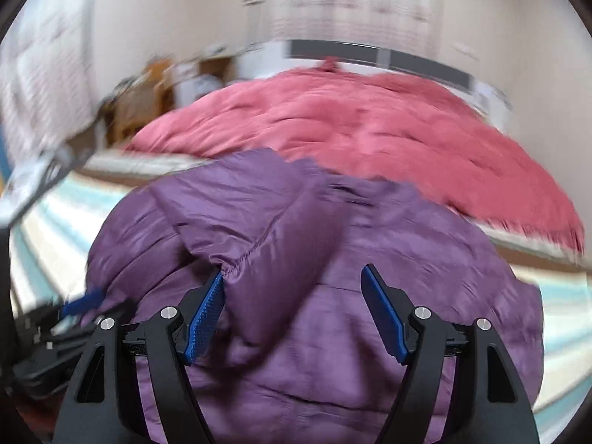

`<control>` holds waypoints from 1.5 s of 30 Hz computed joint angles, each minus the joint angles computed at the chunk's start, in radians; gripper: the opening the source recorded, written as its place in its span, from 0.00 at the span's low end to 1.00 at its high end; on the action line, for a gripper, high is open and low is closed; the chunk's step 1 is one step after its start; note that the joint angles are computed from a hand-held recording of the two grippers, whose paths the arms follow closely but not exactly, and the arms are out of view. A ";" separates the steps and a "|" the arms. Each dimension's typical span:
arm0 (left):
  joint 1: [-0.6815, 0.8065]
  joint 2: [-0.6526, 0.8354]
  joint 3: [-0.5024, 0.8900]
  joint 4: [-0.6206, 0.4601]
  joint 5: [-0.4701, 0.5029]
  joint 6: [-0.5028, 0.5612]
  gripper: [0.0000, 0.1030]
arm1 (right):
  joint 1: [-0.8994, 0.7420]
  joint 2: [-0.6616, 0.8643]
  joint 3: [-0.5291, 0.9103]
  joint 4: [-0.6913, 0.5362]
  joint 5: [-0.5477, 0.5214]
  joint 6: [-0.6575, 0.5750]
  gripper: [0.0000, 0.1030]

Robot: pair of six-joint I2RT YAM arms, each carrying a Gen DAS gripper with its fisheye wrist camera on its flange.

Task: Fold large clothes

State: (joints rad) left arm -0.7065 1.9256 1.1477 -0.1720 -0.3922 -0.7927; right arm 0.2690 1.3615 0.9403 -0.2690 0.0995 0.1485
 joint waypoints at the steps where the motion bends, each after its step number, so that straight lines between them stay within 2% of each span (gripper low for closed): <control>1: -0.002 0.006 0.010 -0.008 -0.003 0.000 0.56 | -0.049 -0.027 -0.022 -0.005 -0.037 0.042 0.71; 4: 0.001 0.008 0.008 -0.001 0.000 0.003 0.56 | -0.170 -0.064 -0.063 -0.033 -0.149 0.106 0.71; 10: -0.005 0.006 0.022 -0.027 -0.018 0.000 0.56 | -0.335 -0.090 -0.118 -0.052 -0.225 0.140 0.71; 13: -0.027 -0.028 0.027 -0.062 -0.076 -0.006 0.54 | -0.377 -0.142 -0.137 -0.044 -0.256 0.127 0.69; 15: -0.052 -0.065 0.019 -0.048 -0.134 0.004 0.54 | -0.365 -0.148 -0.129 -0.022 -0.265 0.085 0.61; 16: -0.060 -0.070 0.034 -0.049 -0.154 0.022 0.54 | -0.348 -0.135 -0.113 -0.020 -0.265 0.061 0.60; 19: -0.054 -0.026 0.134 -0.073 -0.136 0.099 0.55 | -0.295 -0.065 -0.055 -0.032 -0.271 -0.006 0.50; 24: -0.029 0.168 0.398 -0.205 -0.089 0.227 0.60 | -0.195 0.085 0.025 -0.034 -0.173 -0.106 0.50; 26: -0.014 0.251 0.497 -0.273 -0.064 0.255 0.66 | -0.182 0.169 0.073 -0.040 -0.153 -0.115 0.50; 28: 0.002 0.301 0.540 -0.287 -0.064 0.255 0.74 | -0.188 0.225 0.092 -0.029 -0.164 -0.110 0.50; 32: 0.033 0.309 0.512 -0.243 0.006 0.221 0.76 | -0.184 0.265 0.076 0.031 -0.154 -0.100 0.50; 37: 0.018 0.317 0.521 -0.254 -0.025 0.221 0.77 | -0.190 0.248 0.053 0.048 -0.166 -0.098 0.50; 40: 0.006 0.322 0.542 -0.292 -0.067 0.204 0.86 | -0.195 0.227 0.047 0.037 -0.171 -0.103 0.50; 45: -0.021 0.265 0.496 -0.334 -0.103 0.175 0.92 | -0.217 0.131 -0.001 0.022 -0.212 -0.134 0.50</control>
State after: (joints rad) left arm -0.7271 2.1908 1.6435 -0.5061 -0.4950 -0.6182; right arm 0.0522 1.4923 0.9394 -0.2470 -0.1121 0.0145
